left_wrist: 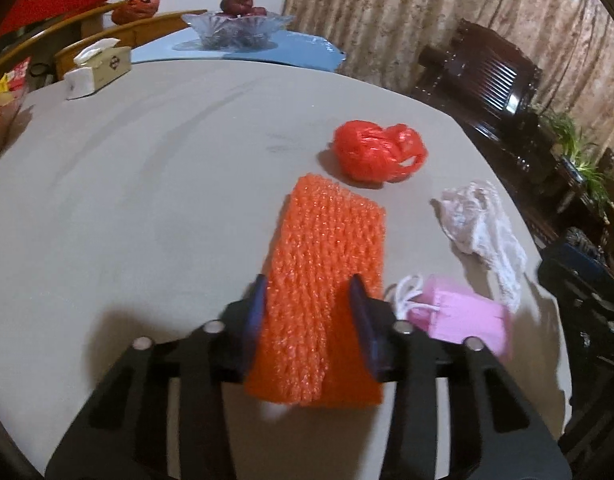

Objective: Collect trash
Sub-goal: 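Grasp the flat orange foam sheet with the left tool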

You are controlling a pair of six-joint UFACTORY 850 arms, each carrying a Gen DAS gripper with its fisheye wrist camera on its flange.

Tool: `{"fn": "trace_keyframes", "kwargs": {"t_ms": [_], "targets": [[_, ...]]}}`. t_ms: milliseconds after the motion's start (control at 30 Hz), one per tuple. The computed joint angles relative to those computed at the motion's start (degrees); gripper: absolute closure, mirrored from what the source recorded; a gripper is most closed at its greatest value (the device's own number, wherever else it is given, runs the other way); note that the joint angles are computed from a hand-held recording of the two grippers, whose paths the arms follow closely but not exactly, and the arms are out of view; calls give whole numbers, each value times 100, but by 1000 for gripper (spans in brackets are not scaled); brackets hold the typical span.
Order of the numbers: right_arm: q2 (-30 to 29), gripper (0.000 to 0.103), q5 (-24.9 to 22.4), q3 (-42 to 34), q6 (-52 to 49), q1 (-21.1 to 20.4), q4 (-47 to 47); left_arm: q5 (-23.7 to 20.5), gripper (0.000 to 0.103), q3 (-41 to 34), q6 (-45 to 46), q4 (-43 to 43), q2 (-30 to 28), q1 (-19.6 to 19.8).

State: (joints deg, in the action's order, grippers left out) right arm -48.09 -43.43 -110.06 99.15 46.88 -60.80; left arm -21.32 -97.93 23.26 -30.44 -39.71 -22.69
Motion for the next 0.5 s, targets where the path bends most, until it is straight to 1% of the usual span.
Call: {"fn": "trace_keyframes", "kwargs": {"t_ms": [67, 133, 400, 500], "targets": [[-99, 6, 27, -146, -128, -34, 121, 28, 79, 24, 241, -245, 16, -14], [-166, 6, 33, -245, -197, -60, 181, 92, 92, 57, 392, -403, 47, -18], [-533, 6, -9, -822, -713, -196, 658, 468, 93, 157, 168, -316, 218, 0], [-726, 10, -44, -1138, -1040, -246, 893, 597, 93, 195, 28, -139, 295, -15]]}}
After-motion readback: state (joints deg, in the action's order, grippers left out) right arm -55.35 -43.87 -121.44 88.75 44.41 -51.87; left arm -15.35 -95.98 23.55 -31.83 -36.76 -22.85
